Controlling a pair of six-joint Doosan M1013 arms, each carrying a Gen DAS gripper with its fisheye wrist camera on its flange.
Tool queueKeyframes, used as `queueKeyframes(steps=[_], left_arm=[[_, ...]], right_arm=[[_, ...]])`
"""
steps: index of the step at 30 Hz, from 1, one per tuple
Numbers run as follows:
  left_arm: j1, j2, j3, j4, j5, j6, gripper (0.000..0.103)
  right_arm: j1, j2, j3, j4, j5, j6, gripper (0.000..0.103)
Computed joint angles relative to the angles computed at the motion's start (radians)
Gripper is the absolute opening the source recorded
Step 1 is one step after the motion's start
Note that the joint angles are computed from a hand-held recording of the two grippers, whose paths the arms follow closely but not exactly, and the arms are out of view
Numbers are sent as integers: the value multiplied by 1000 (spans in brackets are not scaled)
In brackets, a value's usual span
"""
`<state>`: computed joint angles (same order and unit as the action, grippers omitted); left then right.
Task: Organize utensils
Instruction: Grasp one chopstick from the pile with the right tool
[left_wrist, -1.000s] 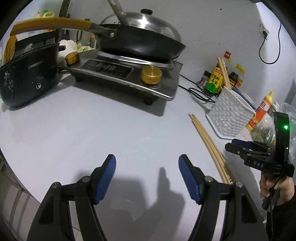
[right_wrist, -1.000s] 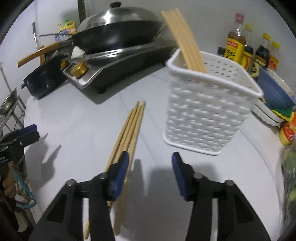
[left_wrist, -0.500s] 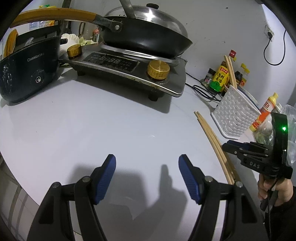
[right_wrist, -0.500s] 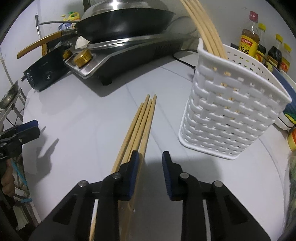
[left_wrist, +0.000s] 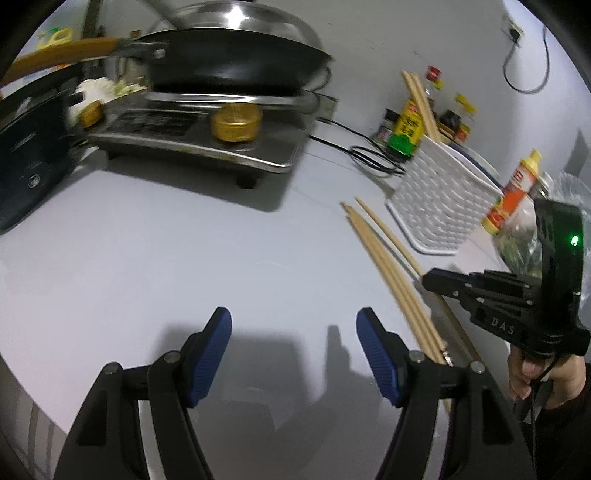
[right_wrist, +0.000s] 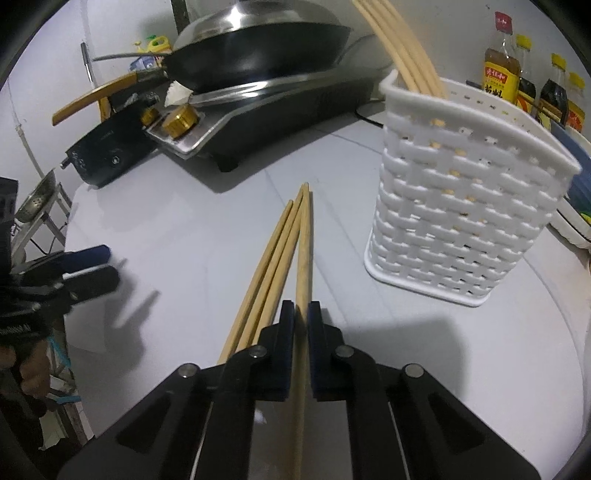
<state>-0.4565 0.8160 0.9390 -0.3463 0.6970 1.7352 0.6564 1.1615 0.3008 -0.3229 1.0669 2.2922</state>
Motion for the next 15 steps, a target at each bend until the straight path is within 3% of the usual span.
queueKeyframes(steps=[7,15], left_arm=[[-43,33,-65,33,57,24,70],[-82,86,-158,142,138,-16,70]], right_arm=[[4,-118,220,-38,-154,61,6],[5,-197,371,-76,-271,122,6]])
